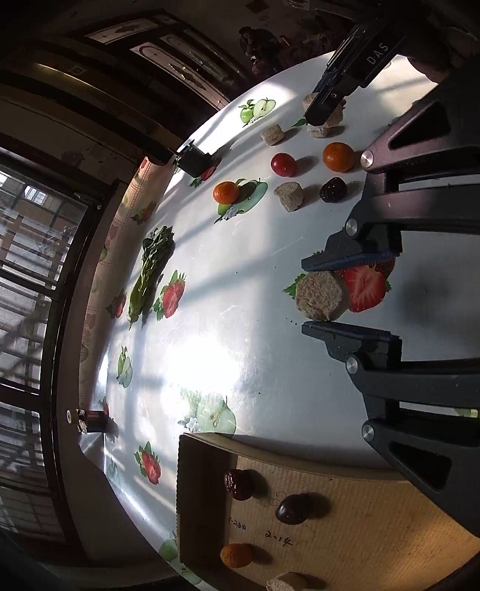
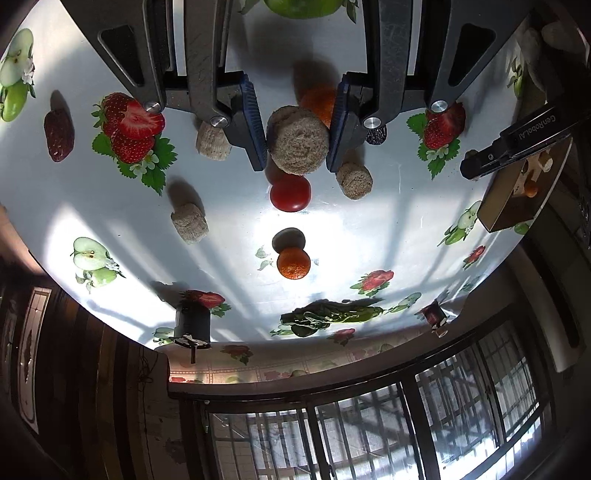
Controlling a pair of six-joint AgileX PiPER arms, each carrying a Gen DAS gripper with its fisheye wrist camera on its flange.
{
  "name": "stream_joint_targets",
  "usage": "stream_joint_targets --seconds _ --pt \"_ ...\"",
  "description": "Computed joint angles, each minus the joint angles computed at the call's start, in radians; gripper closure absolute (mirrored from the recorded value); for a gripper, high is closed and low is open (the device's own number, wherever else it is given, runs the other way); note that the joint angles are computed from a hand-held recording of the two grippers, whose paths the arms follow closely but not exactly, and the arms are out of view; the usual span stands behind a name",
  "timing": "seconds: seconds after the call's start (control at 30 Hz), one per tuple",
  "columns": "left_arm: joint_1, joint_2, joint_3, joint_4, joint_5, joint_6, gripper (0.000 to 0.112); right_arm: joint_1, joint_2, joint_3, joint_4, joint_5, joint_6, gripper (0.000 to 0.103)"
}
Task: Organize fruits
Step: 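Carry both cakes into the cardboard box and open both tools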
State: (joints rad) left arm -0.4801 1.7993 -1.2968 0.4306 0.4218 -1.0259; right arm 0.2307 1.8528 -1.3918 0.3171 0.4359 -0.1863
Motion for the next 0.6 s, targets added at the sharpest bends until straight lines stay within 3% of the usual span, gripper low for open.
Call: stream_joint_targets --seconds 0.13,0.3,0.4,0.6 --pt "0.050 -0.223 0.207 0.027 -0.014 -0.058 0.086 0.028 -0.080 0.009 0.002 0.066 -0.013 0.067" --pt "0.188 -0.397 0.337 0.103 0.128 -0.066 0.086 0.112 -0.103 -0.063 0.099 0.153 -0.074 0.067" --pt "0.299 -0.423 0.366 0.060 0.189 0.045 0.086 0.188 -0.057 -0.156 0.135 0.206 -0.075 0.067" --pt "0.489 -0.356 0.368 -0.118 0.154 0.290 0.086 0.381 0.170 -0.458 0.059 0.310 0.037 0.067"
